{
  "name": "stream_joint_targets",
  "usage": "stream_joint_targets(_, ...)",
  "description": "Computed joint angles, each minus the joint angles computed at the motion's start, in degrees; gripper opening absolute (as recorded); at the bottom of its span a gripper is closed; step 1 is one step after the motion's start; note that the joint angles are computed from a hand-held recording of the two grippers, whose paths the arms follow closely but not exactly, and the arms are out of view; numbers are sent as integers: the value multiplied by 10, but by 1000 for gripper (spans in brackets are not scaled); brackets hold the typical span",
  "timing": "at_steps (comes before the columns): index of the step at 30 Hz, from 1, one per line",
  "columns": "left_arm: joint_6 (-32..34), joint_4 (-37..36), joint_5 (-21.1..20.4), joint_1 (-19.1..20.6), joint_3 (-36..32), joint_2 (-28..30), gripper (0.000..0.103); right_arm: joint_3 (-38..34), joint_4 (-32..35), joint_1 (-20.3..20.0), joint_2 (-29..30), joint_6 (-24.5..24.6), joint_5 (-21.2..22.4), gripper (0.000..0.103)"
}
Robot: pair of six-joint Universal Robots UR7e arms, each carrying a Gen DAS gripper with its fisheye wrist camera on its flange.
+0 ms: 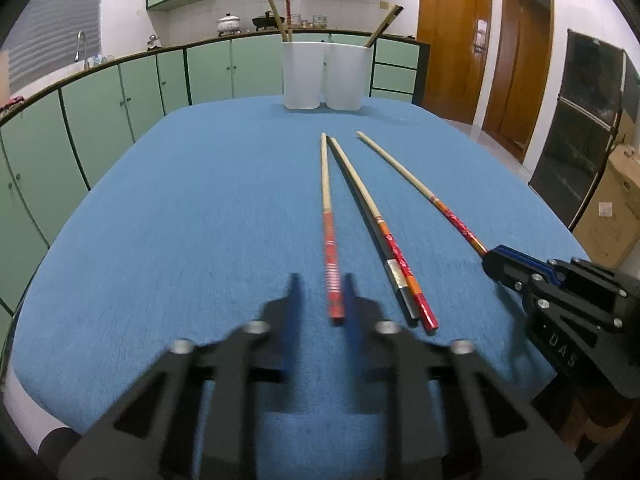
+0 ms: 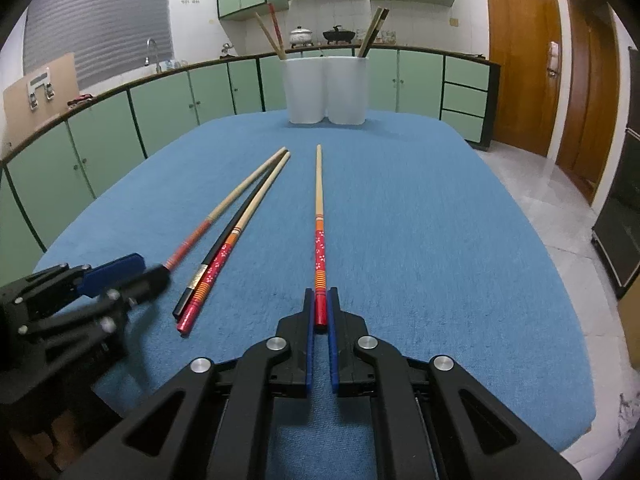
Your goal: Organize utensils
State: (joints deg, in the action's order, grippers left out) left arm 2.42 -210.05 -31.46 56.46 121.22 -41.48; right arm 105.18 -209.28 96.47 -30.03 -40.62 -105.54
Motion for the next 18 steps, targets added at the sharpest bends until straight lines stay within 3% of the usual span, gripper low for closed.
stream_joint_targets(7,-16,-26,45,-6,4,3,6,-3,-29,5,7,10,-32,6)
stream_joint_targets(13,-29,-5,49,-7,10,-2,8,4,-14,3,0,5,-15,7)
stream_joint_targets(14,-26,-7,51,-8,12,-2,11,4,-12,2,-1,4,-13,7)
stream_joint_targets(16,-22,-9,58,-9,12,-1,41,7,-11,0,-3,2,-9,7)
stream_joint_targets(18,-23,-8,56,-7,14,-3,45,8,-11,0,-3,-2,-8,7)
